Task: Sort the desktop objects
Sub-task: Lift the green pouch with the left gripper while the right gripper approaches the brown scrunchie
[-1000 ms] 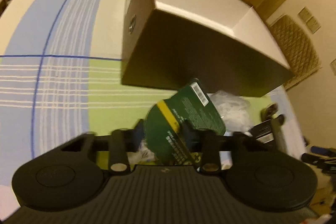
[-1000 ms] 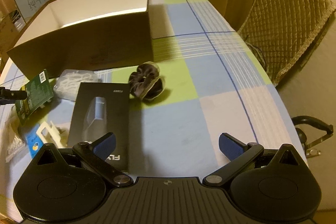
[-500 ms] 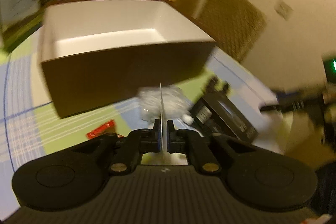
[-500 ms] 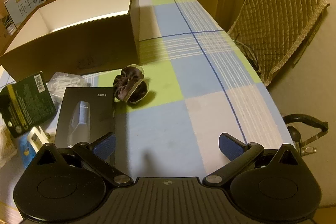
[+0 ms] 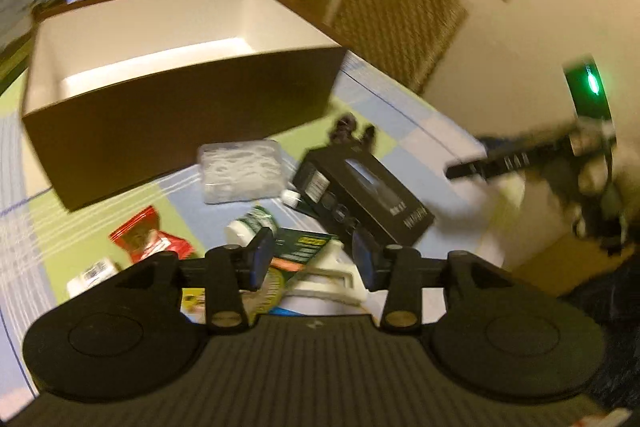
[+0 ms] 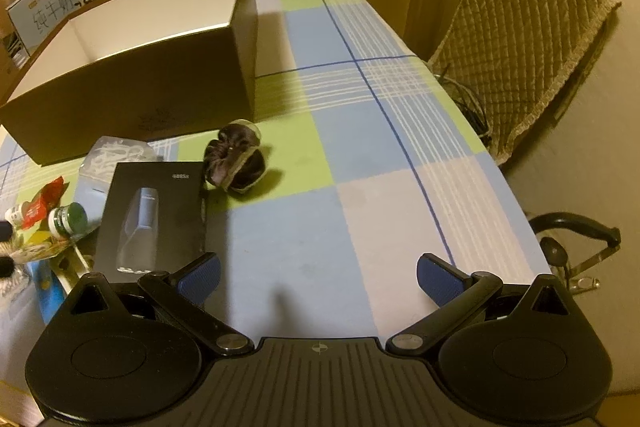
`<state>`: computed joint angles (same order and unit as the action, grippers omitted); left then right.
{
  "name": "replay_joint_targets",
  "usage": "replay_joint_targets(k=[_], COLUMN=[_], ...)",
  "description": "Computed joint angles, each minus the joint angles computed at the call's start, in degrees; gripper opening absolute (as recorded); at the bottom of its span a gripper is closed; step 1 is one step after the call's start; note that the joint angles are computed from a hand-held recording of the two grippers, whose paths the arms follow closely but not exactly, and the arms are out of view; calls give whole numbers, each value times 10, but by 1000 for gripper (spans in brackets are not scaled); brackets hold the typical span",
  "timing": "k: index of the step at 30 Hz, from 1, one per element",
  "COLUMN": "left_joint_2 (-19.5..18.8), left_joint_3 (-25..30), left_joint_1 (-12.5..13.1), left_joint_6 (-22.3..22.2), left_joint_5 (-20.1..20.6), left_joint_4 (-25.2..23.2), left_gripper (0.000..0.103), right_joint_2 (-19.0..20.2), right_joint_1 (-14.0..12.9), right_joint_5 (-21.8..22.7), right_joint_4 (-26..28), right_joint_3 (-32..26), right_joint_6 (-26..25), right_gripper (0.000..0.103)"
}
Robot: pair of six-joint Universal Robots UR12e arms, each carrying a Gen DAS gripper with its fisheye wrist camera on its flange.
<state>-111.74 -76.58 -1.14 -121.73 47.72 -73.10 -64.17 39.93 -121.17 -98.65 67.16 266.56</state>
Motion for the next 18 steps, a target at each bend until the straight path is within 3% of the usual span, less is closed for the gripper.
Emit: replay_joint_targets(k=[2, 5, 14, 18], left_joint_2=[-7, -19, -76, -88], left_joint_3=[5, 17, 98, 111], left_joint_1=[-2, -11, -38, -45], left_joint_6=[-37, -56, -29, -26], left_joint_5=[10, 42, 109, 132], left_joint_4=[21, 43, -43, -59], left_gripper=[38, 38, 38, 40], right_joint_2=[-3, -8, -23, -32], right_joint_1=[0, 0, -6, -10], right_joint_5=[0, 0, 6, 10], right_joint_4=[-3, -8, -22, -24], right_joint_3=[5, 12, 38, 51], right_joint_6=[0, -2, -13, -9], right_gripper=[101, 101, 101, 101])
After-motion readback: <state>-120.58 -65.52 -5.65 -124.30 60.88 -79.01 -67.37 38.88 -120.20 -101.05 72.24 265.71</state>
